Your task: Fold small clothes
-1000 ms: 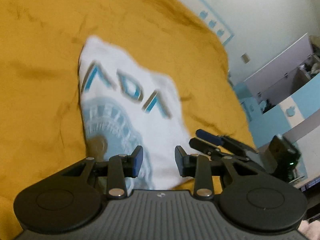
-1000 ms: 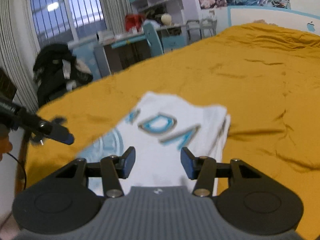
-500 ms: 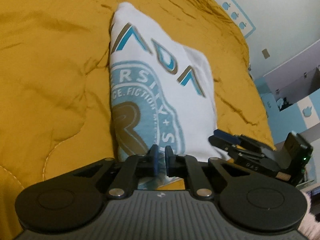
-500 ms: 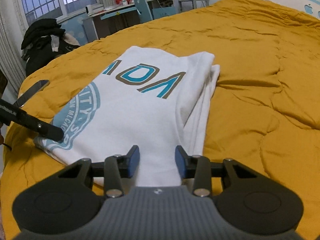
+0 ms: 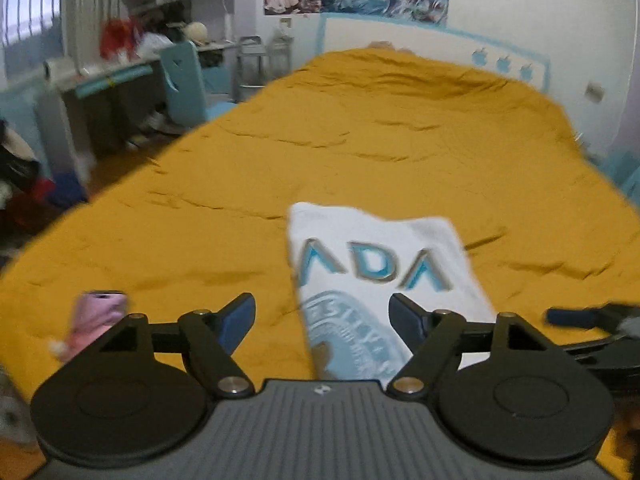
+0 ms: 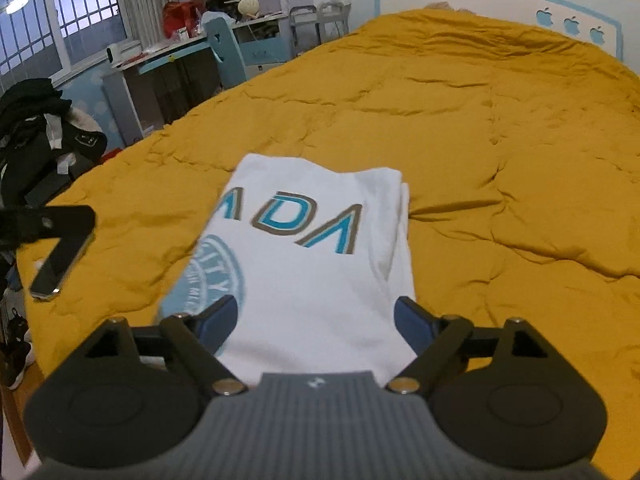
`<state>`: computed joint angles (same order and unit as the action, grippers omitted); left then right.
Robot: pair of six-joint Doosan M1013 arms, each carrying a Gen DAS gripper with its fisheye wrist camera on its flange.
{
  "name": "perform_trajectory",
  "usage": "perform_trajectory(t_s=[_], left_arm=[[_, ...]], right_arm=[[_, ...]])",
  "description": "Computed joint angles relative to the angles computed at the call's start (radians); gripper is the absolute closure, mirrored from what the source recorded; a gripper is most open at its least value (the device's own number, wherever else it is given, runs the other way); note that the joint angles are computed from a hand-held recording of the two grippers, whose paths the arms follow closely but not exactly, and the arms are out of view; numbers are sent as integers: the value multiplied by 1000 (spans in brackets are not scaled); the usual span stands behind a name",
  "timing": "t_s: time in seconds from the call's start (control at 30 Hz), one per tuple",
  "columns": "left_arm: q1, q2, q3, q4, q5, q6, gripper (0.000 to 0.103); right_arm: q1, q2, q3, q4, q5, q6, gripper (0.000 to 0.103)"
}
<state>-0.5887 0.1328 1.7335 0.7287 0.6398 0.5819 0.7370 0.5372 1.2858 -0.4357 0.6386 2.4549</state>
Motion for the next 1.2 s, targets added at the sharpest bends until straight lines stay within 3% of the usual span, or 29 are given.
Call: perform_trajectory(t_s=[0.1, 0.23, 0.6, 1.2], left_arm=[[-35, 1, -9, 16, 72, -8, 14], [-41, -11, 4, -58, 65, 23, 14], [-54, -38, 41, -120, 89, -16, 13], [-44, -39, 46, -164, 91, -5, 13]], right_arm=[[33, -9, -9, -95, 61, 67, 22], [64, -24, -2, -152, 114, 136, 22], [92, -45, 22, -127, 130, 146, 22], [91, -35, 5, -99, 156, 118, 22]])
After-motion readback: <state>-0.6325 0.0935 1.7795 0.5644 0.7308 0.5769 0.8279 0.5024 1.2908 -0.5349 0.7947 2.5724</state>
